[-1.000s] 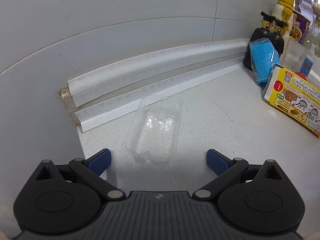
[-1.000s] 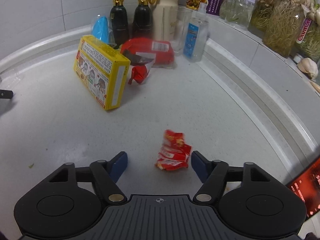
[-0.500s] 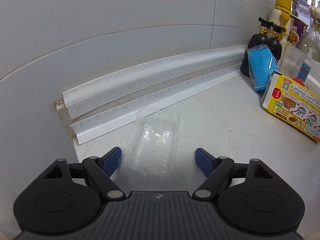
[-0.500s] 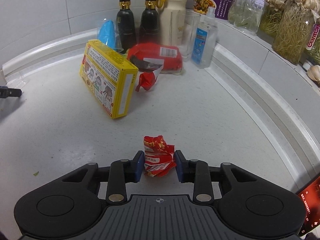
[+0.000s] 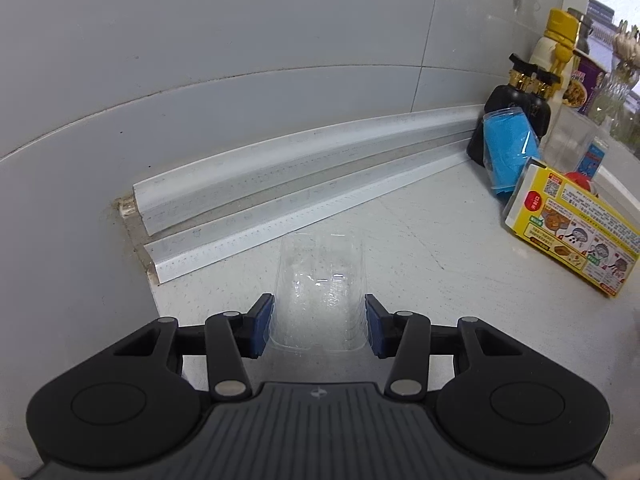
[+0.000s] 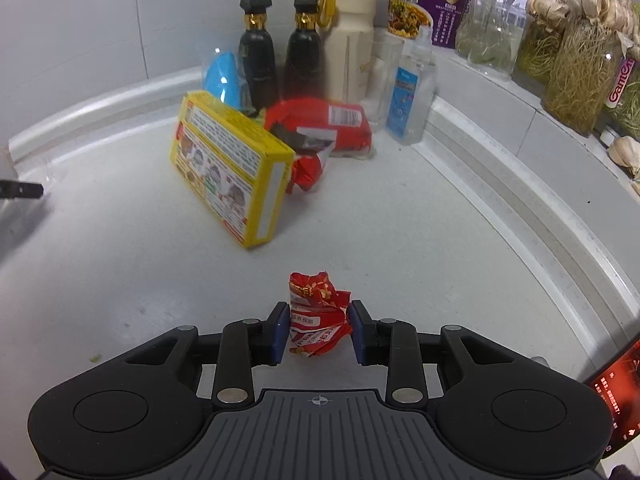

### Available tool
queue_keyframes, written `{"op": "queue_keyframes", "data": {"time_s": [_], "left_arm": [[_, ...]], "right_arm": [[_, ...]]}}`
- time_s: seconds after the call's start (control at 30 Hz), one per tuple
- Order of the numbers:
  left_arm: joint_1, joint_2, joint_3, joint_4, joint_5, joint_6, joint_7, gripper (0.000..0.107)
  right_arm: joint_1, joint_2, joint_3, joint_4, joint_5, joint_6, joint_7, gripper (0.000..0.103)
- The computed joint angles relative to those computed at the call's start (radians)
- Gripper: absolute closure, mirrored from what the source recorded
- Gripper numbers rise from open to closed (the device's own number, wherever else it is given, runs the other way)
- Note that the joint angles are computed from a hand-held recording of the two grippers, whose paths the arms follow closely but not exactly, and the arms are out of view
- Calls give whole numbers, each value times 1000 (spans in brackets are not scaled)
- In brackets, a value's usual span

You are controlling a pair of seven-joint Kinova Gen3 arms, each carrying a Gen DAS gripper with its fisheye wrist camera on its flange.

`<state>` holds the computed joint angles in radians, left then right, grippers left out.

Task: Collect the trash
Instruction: 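Carry the clear tray and red wrapper down over the white bin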

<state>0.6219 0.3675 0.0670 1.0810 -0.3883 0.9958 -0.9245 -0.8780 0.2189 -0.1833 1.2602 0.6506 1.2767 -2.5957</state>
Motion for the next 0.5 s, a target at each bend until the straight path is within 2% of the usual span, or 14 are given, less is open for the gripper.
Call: {"op": "queue_keyframes", "data": {"time_s": [0.5], "left_arm": [[-41, -122, 40, 137, 36, -12, 24, 64]], "right_arm": [[-105, 55, 0, -116, 22, 42, 5, 73]]}}
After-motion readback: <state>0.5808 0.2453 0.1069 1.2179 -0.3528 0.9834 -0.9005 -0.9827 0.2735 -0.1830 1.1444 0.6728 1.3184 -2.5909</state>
